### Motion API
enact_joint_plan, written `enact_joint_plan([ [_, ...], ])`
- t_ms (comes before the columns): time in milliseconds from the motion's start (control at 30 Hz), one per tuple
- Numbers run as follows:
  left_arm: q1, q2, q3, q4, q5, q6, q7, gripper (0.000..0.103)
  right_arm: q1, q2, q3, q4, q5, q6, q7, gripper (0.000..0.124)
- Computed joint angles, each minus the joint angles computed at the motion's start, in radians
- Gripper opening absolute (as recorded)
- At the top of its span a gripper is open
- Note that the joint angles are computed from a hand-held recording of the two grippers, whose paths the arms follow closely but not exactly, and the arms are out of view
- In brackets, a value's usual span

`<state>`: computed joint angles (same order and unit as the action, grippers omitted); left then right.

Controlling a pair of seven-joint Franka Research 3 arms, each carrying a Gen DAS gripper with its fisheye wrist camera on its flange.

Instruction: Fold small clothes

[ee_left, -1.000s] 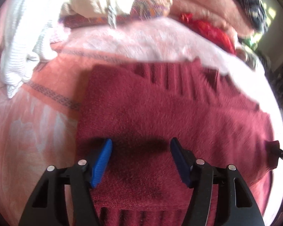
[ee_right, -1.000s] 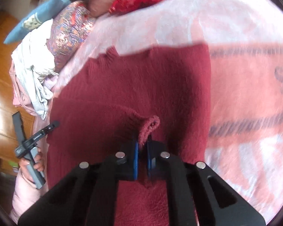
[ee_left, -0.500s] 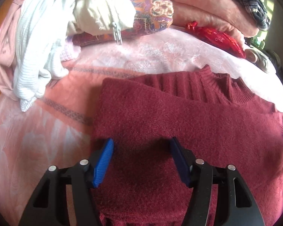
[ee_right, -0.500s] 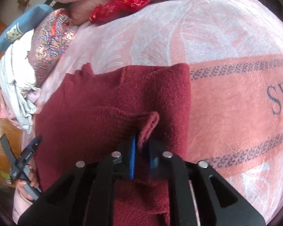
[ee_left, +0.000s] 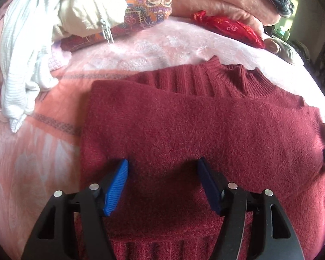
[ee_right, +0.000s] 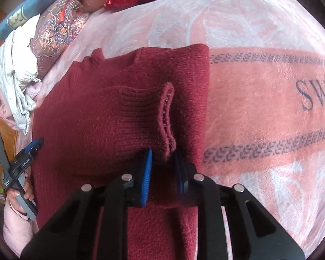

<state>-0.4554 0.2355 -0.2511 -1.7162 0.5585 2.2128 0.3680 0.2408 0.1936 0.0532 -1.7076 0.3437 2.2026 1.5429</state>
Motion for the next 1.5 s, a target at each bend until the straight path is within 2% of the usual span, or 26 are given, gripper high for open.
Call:
enact_joint_plan([
  [100, 0.0, 0.001, 0.0, 0.004, -0.003, -0.006, 0.008, 0.067, -0.011, -0.023, 0.003, -0.041, 0.057, 0.043, -0.014, 0.019],
  [200, 0.016, -0.051, -0.01, -0.032, -0.061, 0.01, 0.021, 0.067, -0.026, -0.117, 0.0, -0.122, 0.113, 0.047, -0.065, 0.037],
  [233, 0.022, -0.096, -0.017, -0.07, -0.092, 0.024, 0.016, 0.072, -0.03, -0.186, -0.004, -0.185, 0.134, 0.058, -0.087, 0.05],
  [267, 0.026, -0.14, -0.023, -0.111, -0.11, 0.044, 0.01, 0.081, -0.031, -0.228, -0.009, -0.224, 0.162, 0.062, -0.115, 0.053],
  [333, 0.034, -0.264, -0.038, -0.242, -0.157, 0.119, -0.008, 0.091, -0.032, -0.352, -0.02, -0.331, 0.187, 0.018, -0.159, 0.053],
  [433, 0.024, -0.389, -0.068, -0.352, -0.235, 0.063, 0.007, 0.091, -0.034, -0.51, -0.017, -0.467, 0.105, -0.06, -0.136, 0.054],
  [500, 0.005, -0.453, -0.089, -0.403, -0.284, -0.021, 0.023, 0.091, -0.036, -0.615, -0.016, -0.554, 0.071, -0.113, -0.119, 0.054],
  [633, -0.038, -0.552, -0.116, -0.476, -0.363, -0.135, 0.039, 0.091, -0.034, -0.785, -0.018, -0.683, 0.066, -0.198, -0.092, 0.063],
  [733, -0.077, -0.635, -0.124, -0.546, -0.439, -0.162, 0.024, 0.091, -0.032, -0.897, -0.015, -0.759, 0.052, -0.276, -0.086, 0.066],
  [833, -0.12, -0.717, -0.127, -0.618, -0.511, -0.137, 0.01, 0.091, -0.032, -0.991, -0.012, -0.817, 0.054, -0.346, -0.068, 0.066],
  [967, -0.161, -0.764, -0.144, -0.66, -0.566, -0.107, -0.029, 0.091, -0.036, -1.076, -0.009, -0.873, 0.079, -0.394, -0.04, 0.067],
  [1100, -0.192, -0.747, -0.148, -0.67, -0.604, -0.096, -0.039, 0.091, -0.04, -1.131, -0.006, -0.914, 0.102, -0.424, -0.018, 0.067],
  [1200, -0.215, -0.738, -0.145, -0.691, -0.646, -0.053, -0.049, 0.091, -0.028, -1.125, 0.008, -0.922, 0.128, -0.418, -0.001, 0.067],
  [1333, -0.219, -0.71, -0.158, -0.679, -0.631, -0.052, -0.059, 0.089, -0.022, -1.128, 0.028, -0.935, 0.121, -0.415, 0.016, 0.068],
  [1400, -0.219, -0.7, -0.163, -0.671, -0.625, -0.05, -0.074, 0.082, -0.014, -1.127, 0.043, -0.934, 0.112, -0.405, 0.025, 0.063],
  [1467, -0.221, -0.697, -0.166, -0.665, -0.621, -0.049, -0.087, 0.066, -0.004, -1.126, 0.052, -0.929, 0.102, -0.396, 0.031, 0.047],
  [1500, -0.224, -0.696, -0.166, -0.661, -0.622, -0.044, -0.089, 0.061, 0.0, -1.129, 0.045, -0.932, 0.1, -0.396, 0.028, 0.043],
])
